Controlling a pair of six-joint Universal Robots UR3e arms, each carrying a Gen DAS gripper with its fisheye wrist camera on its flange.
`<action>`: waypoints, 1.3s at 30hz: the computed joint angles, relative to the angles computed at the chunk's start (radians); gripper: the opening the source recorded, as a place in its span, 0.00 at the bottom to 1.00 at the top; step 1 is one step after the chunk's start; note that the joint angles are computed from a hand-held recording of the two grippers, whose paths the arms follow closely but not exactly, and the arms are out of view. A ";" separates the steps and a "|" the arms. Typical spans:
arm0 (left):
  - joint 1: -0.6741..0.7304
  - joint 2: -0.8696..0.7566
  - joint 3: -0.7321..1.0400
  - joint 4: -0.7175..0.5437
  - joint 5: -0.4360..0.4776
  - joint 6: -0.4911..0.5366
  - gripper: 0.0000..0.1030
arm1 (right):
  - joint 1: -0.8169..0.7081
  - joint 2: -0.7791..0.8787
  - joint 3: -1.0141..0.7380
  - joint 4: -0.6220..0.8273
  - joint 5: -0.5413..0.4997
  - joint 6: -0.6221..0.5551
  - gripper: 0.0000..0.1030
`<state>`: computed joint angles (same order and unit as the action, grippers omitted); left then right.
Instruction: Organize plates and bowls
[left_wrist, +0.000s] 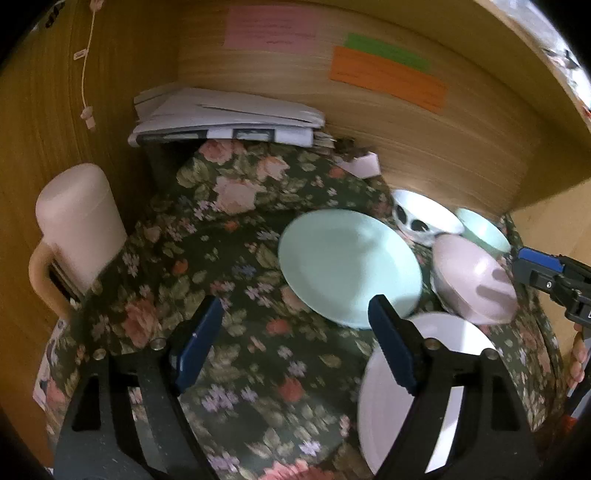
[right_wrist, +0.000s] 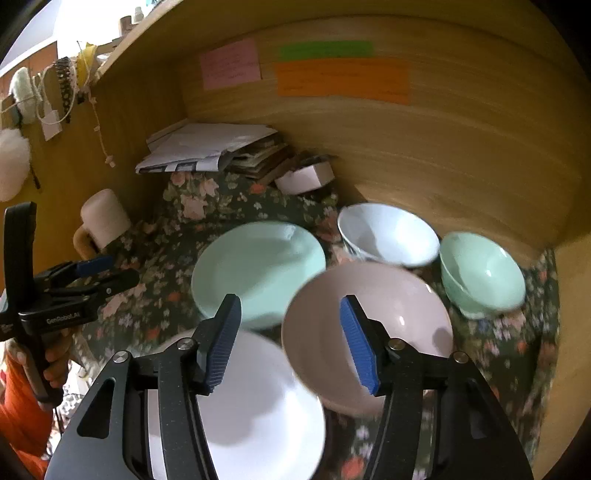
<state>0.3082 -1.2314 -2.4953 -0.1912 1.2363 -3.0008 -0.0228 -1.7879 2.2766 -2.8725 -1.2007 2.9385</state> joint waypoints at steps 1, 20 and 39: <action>0.002 -0.027 0.021 0.001 0.000 0.000 0.79 | 0.010 0.039 -0.034 -0.001 -0.005 0.002 0.51; -0.037 -0.474 0.328 0.043 0.057 0.033 0.80 | 0.139 0.680 -0.760 0.348 -0.174 -0.045 0.51; -0.031 -0.585 0.347 0.113 0.004 0.056 0.79 | 0.215 0.912 -1.112 0.581 -0.322 -0.084 0.39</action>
